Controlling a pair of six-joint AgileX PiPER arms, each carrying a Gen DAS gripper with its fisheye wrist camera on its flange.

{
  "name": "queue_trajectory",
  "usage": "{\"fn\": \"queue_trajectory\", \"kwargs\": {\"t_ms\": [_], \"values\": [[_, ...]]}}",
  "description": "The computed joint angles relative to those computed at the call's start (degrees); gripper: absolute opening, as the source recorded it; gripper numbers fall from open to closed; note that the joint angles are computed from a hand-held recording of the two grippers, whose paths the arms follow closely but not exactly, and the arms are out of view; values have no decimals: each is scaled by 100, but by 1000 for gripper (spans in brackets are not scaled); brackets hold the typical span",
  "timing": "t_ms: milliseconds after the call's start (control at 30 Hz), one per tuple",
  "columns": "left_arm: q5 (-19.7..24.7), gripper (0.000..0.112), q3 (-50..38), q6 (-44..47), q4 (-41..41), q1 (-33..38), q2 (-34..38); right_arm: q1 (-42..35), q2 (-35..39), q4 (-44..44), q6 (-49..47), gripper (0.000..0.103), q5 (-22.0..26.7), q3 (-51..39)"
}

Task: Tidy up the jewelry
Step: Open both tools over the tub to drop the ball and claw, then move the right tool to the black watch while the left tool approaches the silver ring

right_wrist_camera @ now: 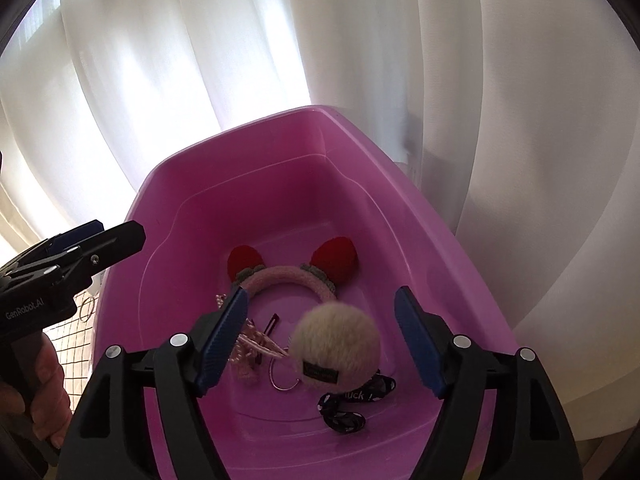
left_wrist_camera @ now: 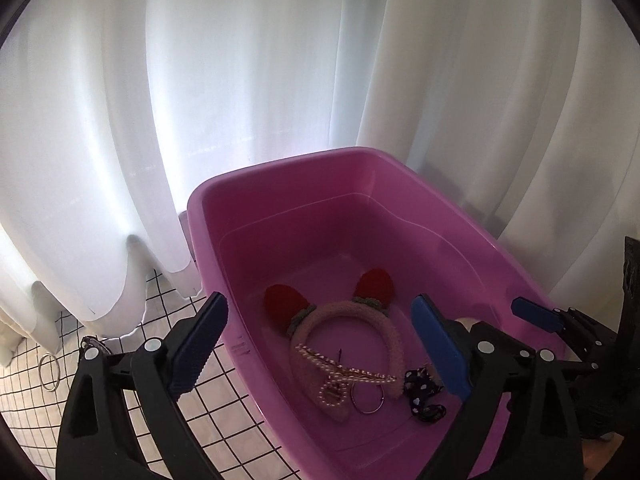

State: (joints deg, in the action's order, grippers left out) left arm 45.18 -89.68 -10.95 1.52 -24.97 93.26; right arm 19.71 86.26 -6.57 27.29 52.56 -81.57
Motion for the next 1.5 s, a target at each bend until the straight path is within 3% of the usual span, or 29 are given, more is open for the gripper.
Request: {"fn": "queue_trajectory", "kwargs": {"t_ms": [400,733,900,1100,1367,1500], "values": [[53,92,412,-357,-174,370,-429,-71,-58,425,-138,73,-49,-46],[-112,94,1661,-106,-269,1103,-1749,435,-40,930,-520,76,-409,-110],[70,94,2076,514,-597,2063,-2286,1051,128,747,-518,79,-562,-513],[436,94,2270,1730,-1455,3721,-2559,1896,788,45,-179,80,-171,-1572],[977,94,2166,3510,-2616,6059,-2228,2621,2121,24,-209,80,585,-3494],[1042,94,2107,4183,-2949,6968,-1887,2808,3237,316,-275,80,1383,-5152]]}}
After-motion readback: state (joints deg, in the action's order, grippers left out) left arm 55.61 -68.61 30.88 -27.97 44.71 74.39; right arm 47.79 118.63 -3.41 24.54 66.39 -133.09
